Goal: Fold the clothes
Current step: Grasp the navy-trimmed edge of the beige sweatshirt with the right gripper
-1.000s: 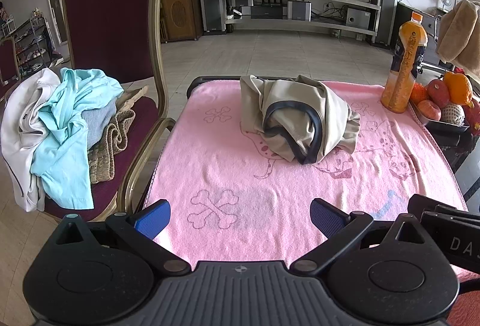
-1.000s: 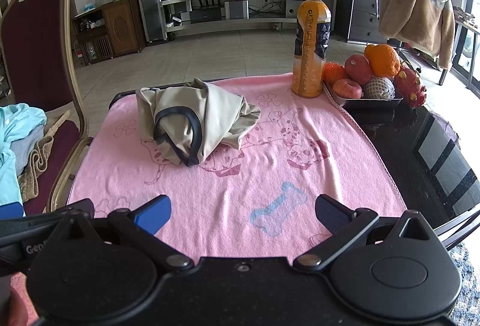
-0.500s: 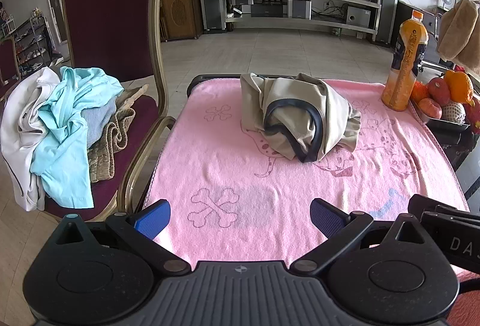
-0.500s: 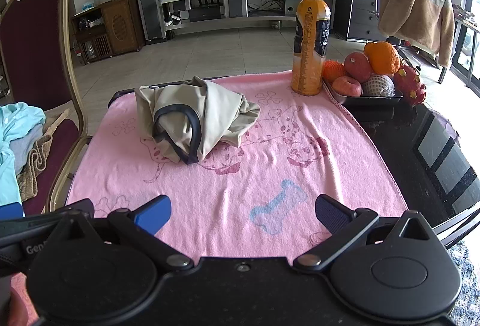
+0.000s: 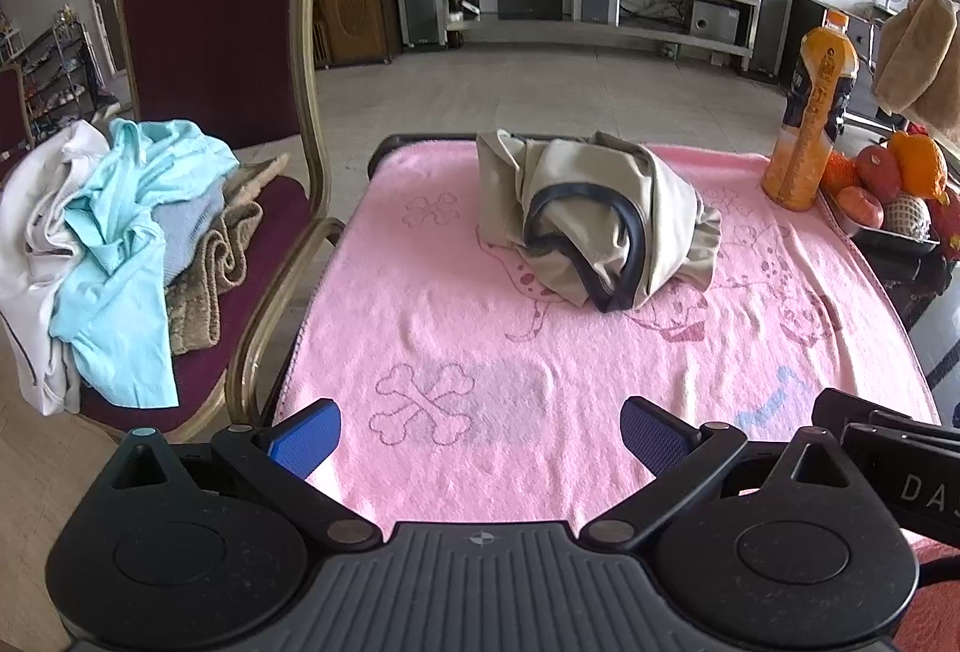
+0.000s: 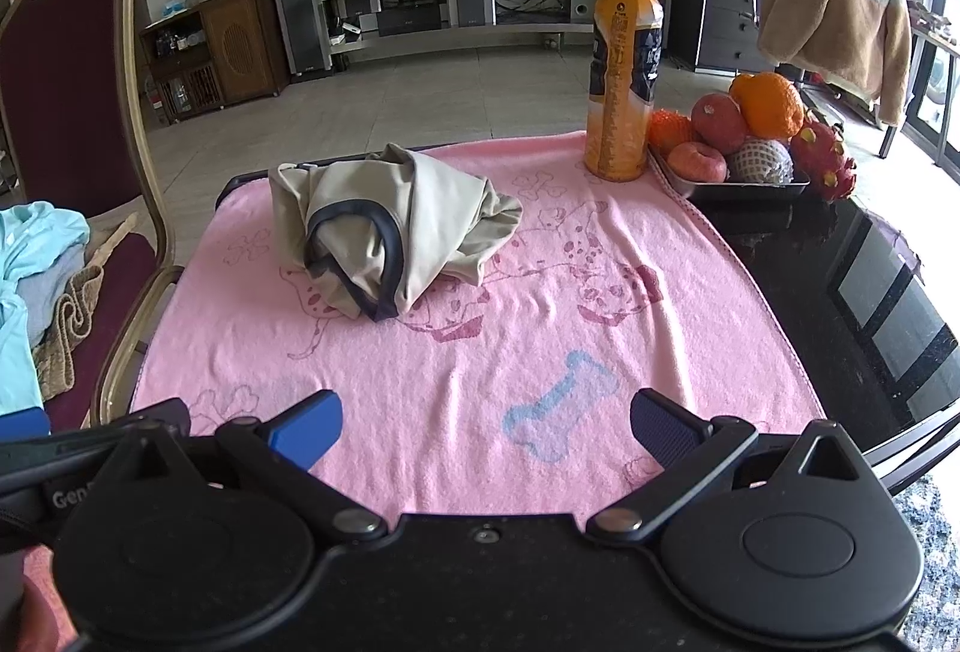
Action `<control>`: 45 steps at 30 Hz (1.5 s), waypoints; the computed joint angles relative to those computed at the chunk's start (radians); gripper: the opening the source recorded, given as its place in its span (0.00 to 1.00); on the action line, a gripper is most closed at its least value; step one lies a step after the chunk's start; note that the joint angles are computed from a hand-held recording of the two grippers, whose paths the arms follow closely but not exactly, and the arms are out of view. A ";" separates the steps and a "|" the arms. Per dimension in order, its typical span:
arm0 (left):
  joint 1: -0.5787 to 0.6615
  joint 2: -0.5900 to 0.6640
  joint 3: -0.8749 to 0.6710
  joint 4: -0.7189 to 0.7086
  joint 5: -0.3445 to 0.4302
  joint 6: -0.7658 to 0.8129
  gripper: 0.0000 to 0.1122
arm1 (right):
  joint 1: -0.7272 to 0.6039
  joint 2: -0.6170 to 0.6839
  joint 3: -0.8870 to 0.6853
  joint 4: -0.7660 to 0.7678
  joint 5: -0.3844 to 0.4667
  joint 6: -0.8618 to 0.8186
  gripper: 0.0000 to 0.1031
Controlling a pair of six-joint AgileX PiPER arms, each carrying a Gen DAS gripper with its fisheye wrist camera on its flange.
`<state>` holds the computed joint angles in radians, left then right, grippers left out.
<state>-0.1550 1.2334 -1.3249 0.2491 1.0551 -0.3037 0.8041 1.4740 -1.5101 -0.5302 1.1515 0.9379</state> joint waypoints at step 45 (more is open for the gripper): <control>0.272 0.656 -0.434 -0.272 -0.205 0.179 0.50 | -0.441 0.777 -0.758 0.605 -0.267 -0.412 0.35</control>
<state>0.1171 1.8897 -1.7592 -0.0228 0.8500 -0.1248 0.3627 2.2509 -2.2684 0.0752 0.8846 0.5258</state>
